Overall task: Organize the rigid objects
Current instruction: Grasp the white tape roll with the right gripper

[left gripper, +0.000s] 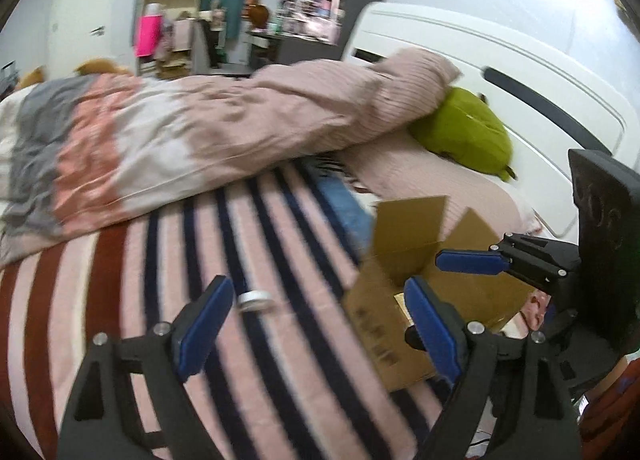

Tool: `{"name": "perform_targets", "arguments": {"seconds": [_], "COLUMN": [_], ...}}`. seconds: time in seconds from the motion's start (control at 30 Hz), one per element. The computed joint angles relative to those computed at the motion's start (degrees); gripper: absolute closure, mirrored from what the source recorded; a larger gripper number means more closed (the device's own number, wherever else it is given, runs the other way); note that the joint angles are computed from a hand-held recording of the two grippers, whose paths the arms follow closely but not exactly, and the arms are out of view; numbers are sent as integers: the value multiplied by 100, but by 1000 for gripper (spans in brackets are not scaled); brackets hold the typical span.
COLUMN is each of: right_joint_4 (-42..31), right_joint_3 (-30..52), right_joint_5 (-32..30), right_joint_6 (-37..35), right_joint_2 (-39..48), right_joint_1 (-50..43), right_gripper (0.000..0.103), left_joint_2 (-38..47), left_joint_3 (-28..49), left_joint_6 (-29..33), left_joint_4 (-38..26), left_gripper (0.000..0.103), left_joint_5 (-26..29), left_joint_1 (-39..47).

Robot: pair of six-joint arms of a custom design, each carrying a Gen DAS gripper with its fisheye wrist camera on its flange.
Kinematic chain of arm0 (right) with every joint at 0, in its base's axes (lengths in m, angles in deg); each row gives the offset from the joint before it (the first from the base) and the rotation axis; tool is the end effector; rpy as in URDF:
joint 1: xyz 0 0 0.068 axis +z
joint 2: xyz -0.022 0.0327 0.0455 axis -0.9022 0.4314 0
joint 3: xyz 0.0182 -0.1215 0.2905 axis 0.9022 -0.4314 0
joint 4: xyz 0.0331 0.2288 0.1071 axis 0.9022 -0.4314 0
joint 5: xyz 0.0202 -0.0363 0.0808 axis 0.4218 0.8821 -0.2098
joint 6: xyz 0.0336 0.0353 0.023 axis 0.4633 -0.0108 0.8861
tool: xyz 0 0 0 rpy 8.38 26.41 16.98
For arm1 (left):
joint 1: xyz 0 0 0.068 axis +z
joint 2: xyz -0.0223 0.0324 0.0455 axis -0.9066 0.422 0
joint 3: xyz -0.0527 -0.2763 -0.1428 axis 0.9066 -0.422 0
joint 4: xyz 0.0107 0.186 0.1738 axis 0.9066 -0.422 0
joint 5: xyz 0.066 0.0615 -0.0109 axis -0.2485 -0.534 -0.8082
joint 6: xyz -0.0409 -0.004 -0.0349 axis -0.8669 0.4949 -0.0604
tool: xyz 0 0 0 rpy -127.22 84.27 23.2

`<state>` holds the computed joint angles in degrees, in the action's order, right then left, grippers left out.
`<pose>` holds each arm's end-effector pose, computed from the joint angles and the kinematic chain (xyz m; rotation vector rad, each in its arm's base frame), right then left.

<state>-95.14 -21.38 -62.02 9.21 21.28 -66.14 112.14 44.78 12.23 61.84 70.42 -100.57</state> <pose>0.3173 0.0121 0.2617 -0.9397 2.2077 0.5378 0.2479 -0.1668 0.2549 0.0214 2.2911 -0.3101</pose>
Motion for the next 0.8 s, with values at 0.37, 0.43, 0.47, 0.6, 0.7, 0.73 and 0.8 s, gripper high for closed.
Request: {"name": "perform_targets", "arguments": {"seconds": [0.37, 0.43, 0.47, 0.6, 0.7, 0.73, 0.8], "right_joint_4": [1314, 1742, 2031, 3413, 4090, 4236, 4227], "right_joint_3": [-434, -556, -615, -829, -653, -568, -319], "right_joint_5": [731, 1009, 1210, 2093, 2524, 2673, 2738], "right_joint_6": [1703, 2094, 2319, 3113, 3408, 3390, 3255], "right_joint_2": [615, 893, 1051, 1706, 2193, 2341, 2632], "right_joint_1": [2482, 2649, 2717, 2704, 2629, 2654, 2629], "right_gripper": [33, 33, 33, 33, 33, 33, 33], "left_joint_2": [-1165, -968, -844, -436, -204, -115, -9], "left_joint_3": [-2141, -2359, -2463, -2713, -2749, -2756, -2754], "left_joint_6": [361, 503, 561, 655, 692, 703, 761], "left_joint_4": [804, 1140, 1338, 1949, 2217, 2316, 2459], "left_gripper": [18, 18, 18, 18, 18, 18, 18], "left_joint_5": [901, 1101, 1228, 1593, 1718, 1766, 1805], "left_joint_1": [2063, 2361, 2502, 2827, 2948, 2972, 2973]}}
